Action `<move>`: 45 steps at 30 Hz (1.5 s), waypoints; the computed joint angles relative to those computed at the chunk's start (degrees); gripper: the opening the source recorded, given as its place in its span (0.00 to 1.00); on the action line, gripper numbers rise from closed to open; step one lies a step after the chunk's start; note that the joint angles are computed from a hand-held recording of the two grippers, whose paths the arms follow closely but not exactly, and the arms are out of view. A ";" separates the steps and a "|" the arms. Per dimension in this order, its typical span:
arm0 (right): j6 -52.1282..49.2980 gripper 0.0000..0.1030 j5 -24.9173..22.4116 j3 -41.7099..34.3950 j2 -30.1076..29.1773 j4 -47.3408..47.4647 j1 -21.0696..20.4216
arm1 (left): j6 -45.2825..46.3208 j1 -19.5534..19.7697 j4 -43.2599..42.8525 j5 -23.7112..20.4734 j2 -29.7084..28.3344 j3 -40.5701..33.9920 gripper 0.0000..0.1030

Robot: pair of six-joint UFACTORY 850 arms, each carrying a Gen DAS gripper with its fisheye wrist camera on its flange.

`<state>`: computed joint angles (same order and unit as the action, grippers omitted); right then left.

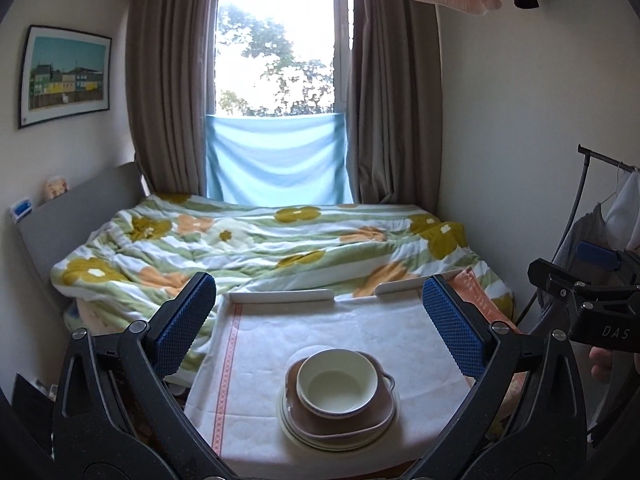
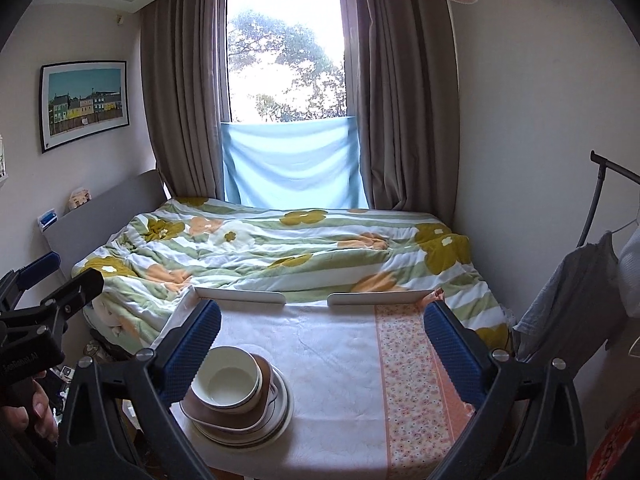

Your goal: Organize plates and bowls

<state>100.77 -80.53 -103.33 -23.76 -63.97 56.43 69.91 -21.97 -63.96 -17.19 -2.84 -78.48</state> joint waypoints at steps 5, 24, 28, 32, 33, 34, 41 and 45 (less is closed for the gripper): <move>0.41 0.98 -0.90 0.09 0.14 -0.21 -0.08 | 0.57 -0.01 -1.08 -0.14 0.25 0.26 1.00; 1.02 0.98 -2.73 -0.57 -0.52 -0.37 -0.14 | -0.31 -0.22 0.08 0.50 0.43 0.16 1.00; 1.07 0.98 -2.85 -0.48 -0.48 -0.31 -0.11 | 0.12 -0.14 -0.32 0.50 0.48 0.15 1.00; 1.03 0.98 -3.09 -0.53 -0.54 -0.31 -0.15 | 0.54 0.04 -0.62 0.40 0.49 0.09 1.00; 1.09 0.98 -3.22 -0.53 -0.56 -0.31 -0.09 | 0.57 0.00 -0.69 0.33 0.52 0.11 1.00; 1.11 0.98 -3.18 -0.51 -0.54 -0.33 -0.10 | 0.60 0.04 -0.67 0.26 0.48 0.07 1.00; 1.17 0.98 -3.50 -0.38 -0.47 -0.29 -0.10 | 0.49 0.23 -0.34 0.07 0.52 -0.05 1.00; 1.15 0.98 -3.56 -0.54 -0.58 -0.25 -0.06 | 0.40 0.32 -0.29 -0.01 0.54 -0.05 1.00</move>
<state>101.93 -84.09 -103.87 -24.34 -64.22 56.37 70.31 -21.65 -64.25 -17.20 -2.30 -78.52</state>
